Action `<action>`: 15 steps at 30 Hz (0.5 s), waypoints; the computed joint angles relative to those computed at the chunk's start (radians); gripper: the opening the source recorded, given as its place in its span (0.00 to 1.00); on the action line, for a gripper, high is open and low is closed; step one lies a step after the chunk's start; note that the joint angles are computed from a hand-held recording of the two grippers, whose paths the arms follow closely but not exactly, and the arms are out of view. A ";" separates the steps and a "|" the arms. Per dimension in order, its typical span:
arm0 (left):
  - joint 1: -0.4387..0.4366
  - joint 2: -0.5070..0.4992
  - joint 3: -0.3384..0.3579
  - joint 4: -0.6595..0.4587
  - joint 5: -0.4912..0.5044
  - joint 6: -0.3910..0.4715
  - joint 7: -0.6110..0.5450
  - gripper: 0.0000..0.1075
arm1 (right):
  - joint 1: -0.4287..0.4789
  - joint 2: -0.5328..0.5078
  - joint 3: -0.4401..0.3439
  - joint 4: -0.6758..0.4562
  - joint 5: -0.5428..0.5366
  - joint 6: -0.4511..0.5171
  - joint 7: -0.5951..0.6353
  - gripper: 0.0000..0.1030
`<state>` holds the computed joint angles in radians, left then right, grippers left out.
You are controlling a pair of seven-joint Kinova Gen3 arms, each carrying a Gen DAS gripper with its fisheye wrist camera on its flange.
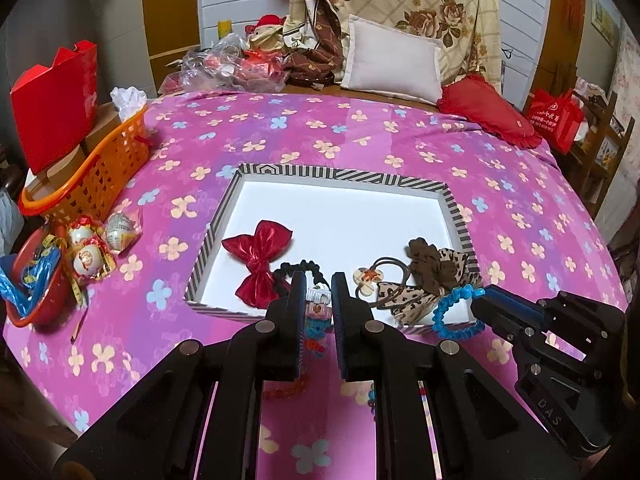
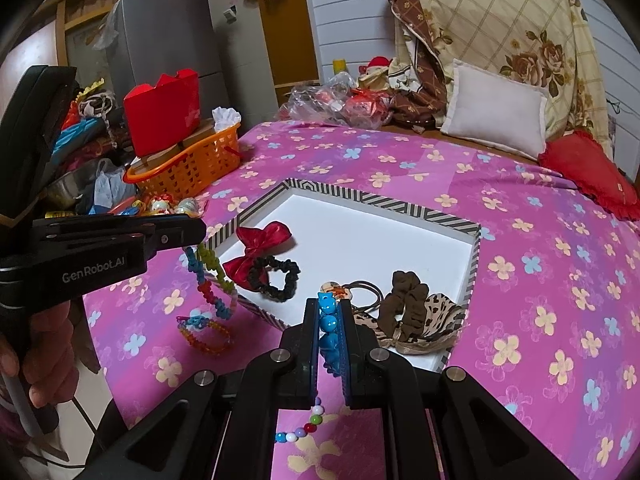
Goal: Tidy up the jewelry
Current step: 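Carry both bracelets over the striped box with both tools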
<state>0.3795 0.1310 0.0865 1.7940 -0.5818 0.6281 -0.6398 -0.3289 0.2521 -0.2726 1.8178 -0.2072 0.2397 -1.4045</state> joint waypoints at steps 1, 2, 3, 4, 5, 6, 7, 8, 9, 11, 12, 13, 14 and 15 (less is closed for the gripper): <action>-0.003 0.004 0.000 -0.005 0.005 0.000 -0.007 0.11 | -0.002 0.004 0.004 -0.005 0.001 0.002 -0.003 0.08; -0.008 0.008 0.000 -0.012 0.013 0.001 -0.018 0.11 | 0.001 0.008 0.002 -0.011 -0.001 0.006 -0.002 0.08; -0.013 0.012 -0.001 -0.020 0.023 0.001 -0.029 0.11 | 0.002 0.013 0.003 -0.020 -0.003 0.010 -0.002 0.08; -0.017 0.018 -0.001 -0.028 0.034 0.002 -0.042 0.11 | -0.003 0.021 0.011 -0.035 0.002 0.019 -0.007 0.08; -0.020 0.025 -0.003 -0.039 0.042 0.003 -0.053 0.11 | -0.010 0.026 0.018 -0.044 0.007 0.023 -0.013 0.08; -0.019 0.031 -0.007 -0.047 0.043 0.005 -0.056 0.11 | -0.011 0.034 0.019 -0.057 0.009 0.028 -0.015 0.08; -0.017 0.039 -0.012 -0.057 0.041 0.006 -0.056 0.11 | -0.015 0.043 0.022 -0.073 0.012 0.037 -0.019 0.08; -0.018 0.043 -0.016 -0.064 0.044 0.005 -0.061 0.11 | -0.021 0.051 0.028 -0.085 0.017 0.043 -0.023 0.08; -0.019 0.049 -0.019 -0.072 0.049 0.004 -0.067 0.11 | -0.027 0.059 0.035 -0.098 0.023 0.049 -0.029 0.08; -0.019 0.063 -0.027 -0.090 0.055 0.004 -0.076 0.11 | -0.034 0.078 0.040 -0.125 0.032 0.060 -0.037 0.08; -0.017 0.072 -0.032 -0.099 0.057 0.004 -0.077 0.11 | -0.035 0.088 0.040 -0.137 0.034 0.063 -0.039 0.08; -0.017 0.081 -0.036 -0.109 0.059 0.004 -0.080 0.11 | -0.037 0.101 0.040 -0.151 0.035 0.065 -0.042 0.08; -0.015 0.092 -0.041 -0.119 0.060 0.003 -0.083 0.11 | -0.036 0.109 0.039 -0.159 0.035 0.067 -0.044 0.08; -0.013 0.102 -0.047 -0.128 0.061 0.004 -0.084 0.11 | -0.034 0.120 0.036 -0.171 0.033 0.070 -0.045 0.08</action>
<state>0.3661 0.2334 0.0392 1.6663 -0.5209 0.6318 -0.7239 -0.3625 0.3722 -0.2366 1.6471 -0.1743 0.3100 -1.4499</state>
